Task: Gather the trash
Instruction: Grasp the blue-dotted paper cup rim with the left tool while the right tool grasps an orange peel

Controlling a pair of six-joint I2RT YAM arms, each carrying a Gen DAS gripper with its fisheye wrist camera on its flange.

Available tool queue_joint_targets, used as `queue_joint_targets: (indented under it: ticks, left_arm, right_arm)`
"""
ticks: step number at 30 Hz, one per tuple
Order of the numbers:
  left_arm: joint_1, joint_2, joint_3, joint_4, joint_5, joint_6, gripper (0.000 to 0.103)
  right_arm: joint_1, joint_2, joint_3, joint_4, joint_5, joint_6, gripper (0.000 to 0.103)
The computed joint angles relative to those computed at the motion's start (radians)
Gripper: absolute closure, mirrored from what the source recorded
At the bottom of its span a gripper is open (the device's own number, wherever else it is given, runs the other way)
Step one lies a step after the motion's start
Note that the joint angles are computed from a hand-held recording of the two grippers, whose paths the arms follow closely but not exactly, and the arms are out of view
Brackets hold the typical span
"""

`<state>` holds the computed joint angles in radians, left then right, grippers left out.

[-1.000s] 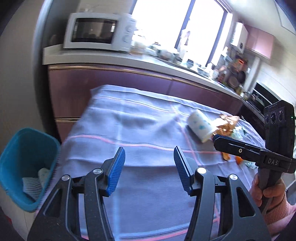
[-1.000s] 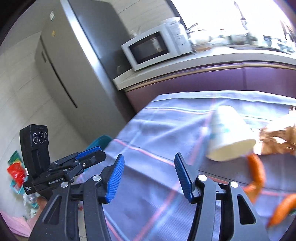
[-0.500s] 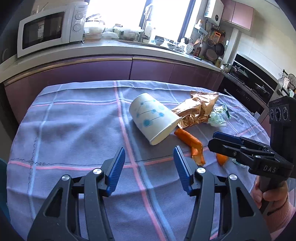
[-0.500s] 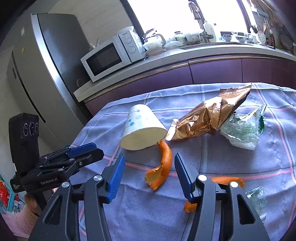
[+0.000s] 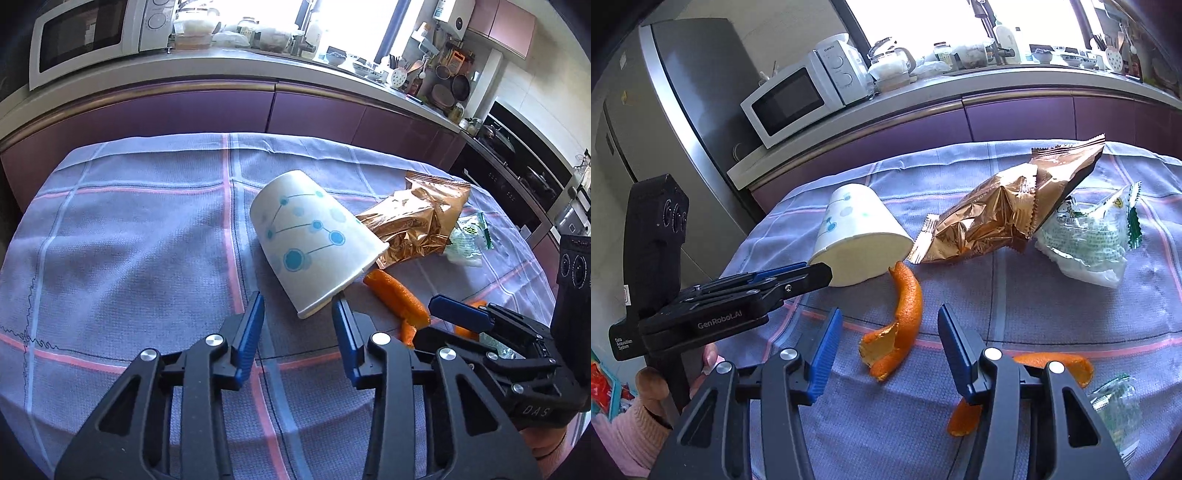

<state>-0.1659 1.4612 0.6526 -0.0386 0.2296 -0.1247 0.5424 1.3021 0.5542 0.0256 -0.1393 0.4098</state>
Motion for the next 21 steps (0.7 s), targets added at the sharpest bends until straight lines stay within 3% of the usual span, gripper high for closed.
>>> queue_joint_targets:
  ticks: [7, 21]
  left_arm:
    - [0.015, 0.026, 0.013, 0.003, 0.028, -0.017, 0.087]
    - [0.029, -0.059, -0.045, 0.021, 0.017, -0.013, 0.097]
  right_arm:
    - [0.015, 0.016, 0.016, -0.017, 0.010, 0.004, 0.054]
    - [0.009, 0.064, 0.054, -0.041, 0.001, 0.015, 0.071]
